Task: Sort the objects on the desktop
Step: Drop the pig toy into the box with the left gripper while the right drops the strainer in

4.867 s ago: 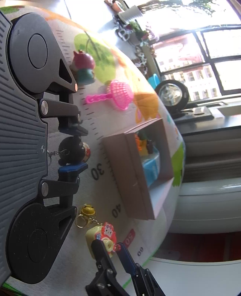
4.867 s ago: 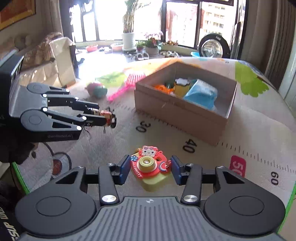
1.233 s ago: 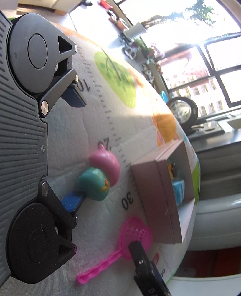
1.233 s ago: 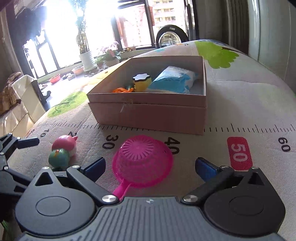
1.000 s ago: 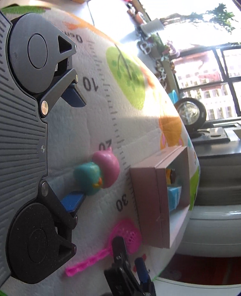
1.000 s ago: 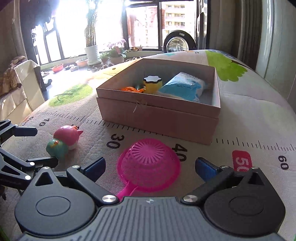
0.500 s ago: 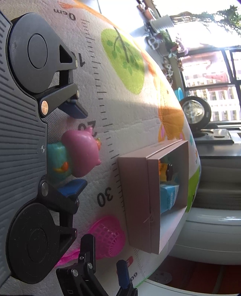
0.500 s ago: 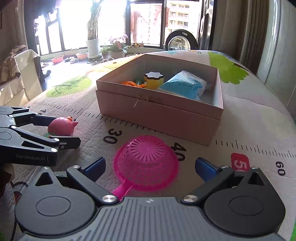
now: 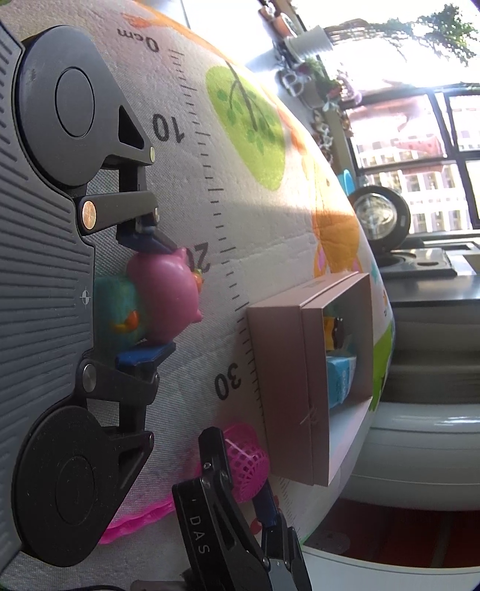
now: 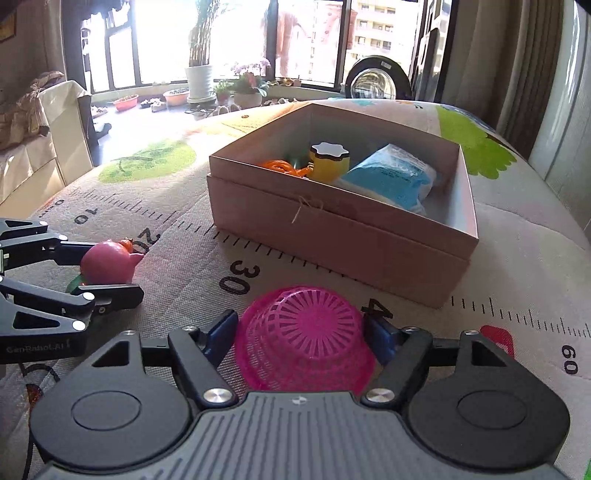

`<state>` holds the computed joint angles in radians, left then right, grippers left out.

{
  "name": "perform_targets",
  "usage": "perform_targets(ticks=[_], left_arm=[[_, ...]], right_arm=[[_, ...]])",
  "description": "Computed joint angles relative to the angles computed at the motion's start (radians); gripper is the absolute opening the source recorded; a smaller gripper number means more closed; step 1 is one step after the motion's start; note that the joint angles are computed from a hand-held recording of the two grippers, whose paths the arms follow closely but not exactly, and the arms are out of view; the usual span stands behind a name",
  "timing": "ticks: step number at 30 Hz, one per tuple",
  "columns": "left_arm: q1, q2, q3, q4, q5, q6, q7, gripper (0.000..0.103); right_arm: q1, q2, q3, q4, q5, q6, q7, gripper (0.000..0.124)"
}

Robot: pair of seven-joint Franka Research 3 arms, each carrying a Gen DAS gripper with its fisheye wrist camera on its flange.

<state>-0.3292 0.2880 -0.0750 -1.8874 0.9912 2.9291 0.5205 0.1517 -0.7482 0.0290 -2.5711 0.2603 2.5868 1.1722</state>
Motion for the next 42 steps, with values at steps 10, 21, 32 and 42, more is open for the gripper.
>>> perform_targets(ticks=[10,21,32,42], left_arm=[[-0.037,0.030,0.034,0.181,0.204,0.051,-0.071,0.053],[-0.077,0.303,0.078,0.560,-0.064,-0.008,0.069,0.090],[-0.040,0.081,0.090,0.188,0.077,0.019,-0.145,0.097],[-0.006,0.075,0.064,0.142,0.073,0.058,-0.187,0.100]], right_arm=[[0.091,-0.125,-0.148,0.121,0.175,0.113,-0.156,0.074],[-0.036,0.153,-0.084,0.294,0.123,0.275,-0.094,0.074],[-0.105,0.525,0.037,0.503,-0.087,0.191,0.199,0.074],[0.094,0.404,-0.080,0.406,0.129,0.111,-0.165,0.074]])
